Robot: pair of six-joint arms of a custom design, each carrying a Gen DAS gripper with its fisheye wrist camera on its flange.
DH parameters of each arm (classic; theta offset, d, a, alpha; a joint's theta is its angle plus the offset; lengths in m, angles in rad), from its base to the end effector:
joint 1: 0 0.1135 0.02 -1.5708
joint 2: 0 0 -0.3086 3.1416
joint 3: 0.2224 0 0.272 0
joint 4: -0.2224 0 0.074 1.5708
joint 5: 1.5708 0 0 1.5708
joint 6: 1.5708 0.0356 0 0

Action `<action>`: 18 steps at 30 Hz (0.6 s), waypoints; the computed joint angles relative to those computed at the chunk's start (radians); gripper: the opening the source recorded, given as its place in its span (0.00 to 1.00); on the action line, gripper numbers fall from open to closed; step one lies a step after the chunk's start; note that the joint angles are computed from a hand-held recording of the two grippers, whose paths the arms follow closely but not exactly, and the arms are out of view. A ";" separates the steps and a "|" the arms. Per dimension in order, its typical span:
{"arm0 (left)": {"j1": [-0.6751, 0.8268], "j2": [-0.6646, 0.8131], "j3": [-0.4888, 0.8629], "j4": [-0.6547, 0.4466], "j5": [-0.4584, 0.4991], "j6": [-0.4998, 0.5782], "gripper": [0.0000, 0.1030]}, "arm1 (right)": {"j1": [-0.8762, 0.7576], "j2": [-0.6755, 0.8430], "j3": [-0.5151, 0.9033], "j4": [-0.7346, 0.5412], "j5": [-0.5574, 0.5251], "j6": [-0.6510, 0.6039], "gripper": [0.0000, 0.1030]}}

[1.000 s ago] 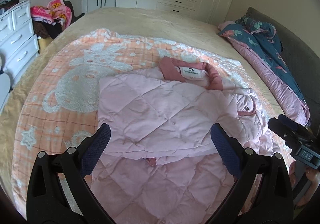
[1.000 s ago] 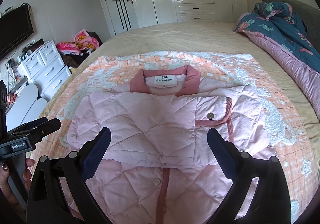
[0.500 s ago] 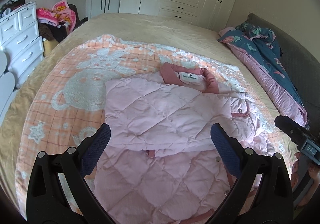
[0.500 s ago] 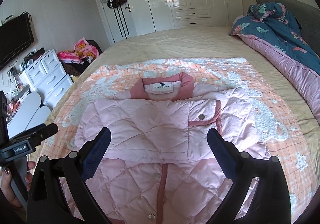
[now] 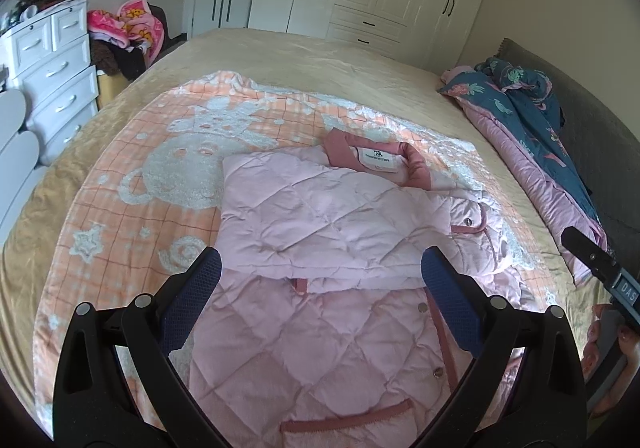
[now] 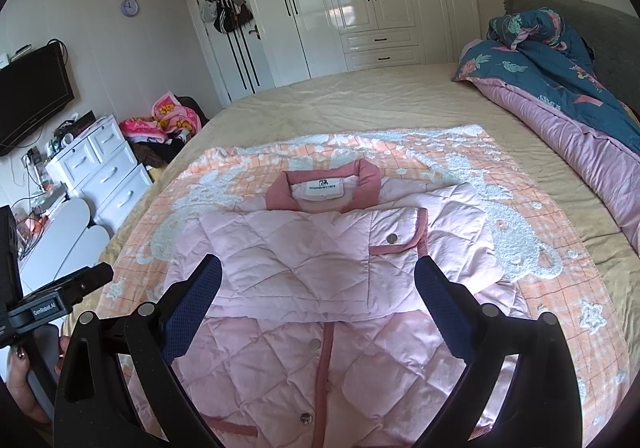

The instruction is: Fold large clothes

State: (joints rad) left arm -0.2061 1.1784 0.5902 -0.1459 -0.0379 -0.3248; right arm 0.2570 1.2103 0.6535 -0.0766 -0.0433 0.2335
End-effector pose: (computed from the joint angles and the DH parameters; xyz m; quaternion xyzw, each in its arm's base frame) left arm 0.2326 -0.0473 0.2279 -0.0619 0.9115 -0.0899 0.3965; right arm 0.2476 0.0667 0.2481 -0.0203 0.8918 0.1284 0.4334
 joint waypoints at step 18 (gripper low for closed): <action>-0.136 -0.207 0.016 -0.188 -0.136 -0.077 0.91 | -0.021 -0.239 -0.008 -0.152 -0.023 -0.012 0.94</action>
State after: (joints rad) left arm -0.3418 0.9716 0.6067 -0.3344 -0.1740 -0.4022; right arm 0.2364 0.9709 0.6452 -0.2288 -0.0662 0.2214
